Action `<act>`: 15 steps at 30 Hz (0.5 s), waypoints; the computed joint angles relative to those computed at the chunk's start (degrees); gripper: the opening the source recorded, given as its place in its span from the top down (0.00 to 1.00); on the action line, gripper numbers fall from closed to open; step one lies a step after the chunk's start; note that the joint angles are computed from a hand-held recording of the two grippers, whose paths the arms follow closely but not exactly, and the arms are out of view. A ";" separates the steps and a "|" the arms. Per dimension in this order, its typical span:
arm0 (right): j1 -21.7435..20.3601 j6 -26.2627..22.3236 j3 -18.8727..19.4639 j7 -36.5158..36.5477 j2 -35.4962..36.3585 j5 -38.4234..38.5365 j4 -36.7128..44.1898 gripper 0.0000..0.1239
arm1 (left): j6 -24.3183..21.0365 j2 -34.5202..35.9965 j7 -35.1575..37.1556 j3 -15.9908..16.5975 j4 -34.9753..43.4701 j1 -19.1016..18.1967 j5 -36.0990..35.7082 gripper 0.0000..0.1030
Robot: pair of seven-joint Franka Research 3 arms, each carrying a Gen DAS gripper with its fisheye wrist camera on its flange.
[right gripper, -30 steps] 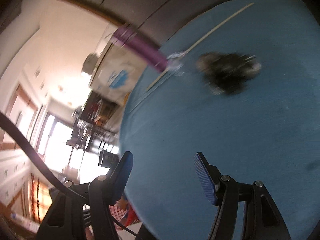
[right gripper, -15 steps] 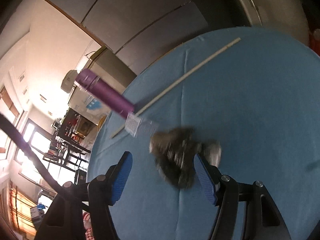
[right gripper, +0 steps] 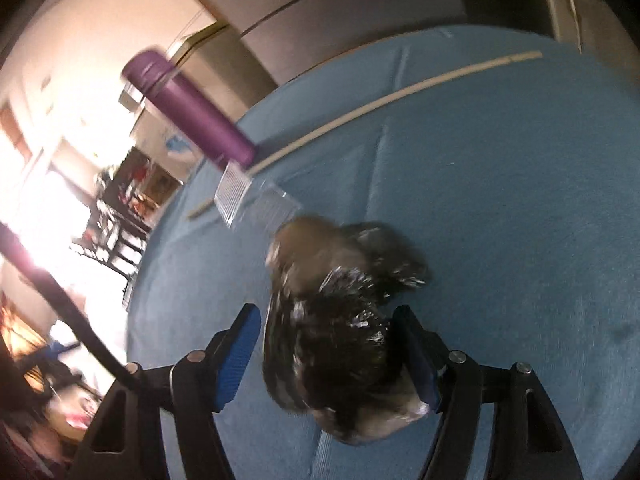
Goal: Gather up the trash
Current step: 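Move both tools back to the table and grasp the black bag with the right tool, then grasp the clear plastic container with the left tool while the right tool holds the black bag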
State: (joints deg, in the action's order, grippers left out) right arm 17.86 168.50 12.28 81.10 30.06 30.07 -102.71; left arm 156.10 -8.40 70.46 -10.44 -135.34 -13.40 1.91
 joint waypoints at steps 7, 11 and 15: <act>3.43 8.59 -2.26 4.86 -0.77 -4.45 -4.22 0.65 | -1.60 9.80 -6.54 -1.65 13.49 0.95 5.86 0.35; -6.08 17.54 9.01 1.55 -0.34 -0.33 -8.17 0.66 | -4.57 16.10 -8.45 -2.07 21.86 0.66 6.72 0.35; -15.95 26.88 19.73 3.05 1.28 -3.79 -12.09 0.66 | -8.10 22.69 -11.62 -1.87 30.70 -0.47 8.98 0.35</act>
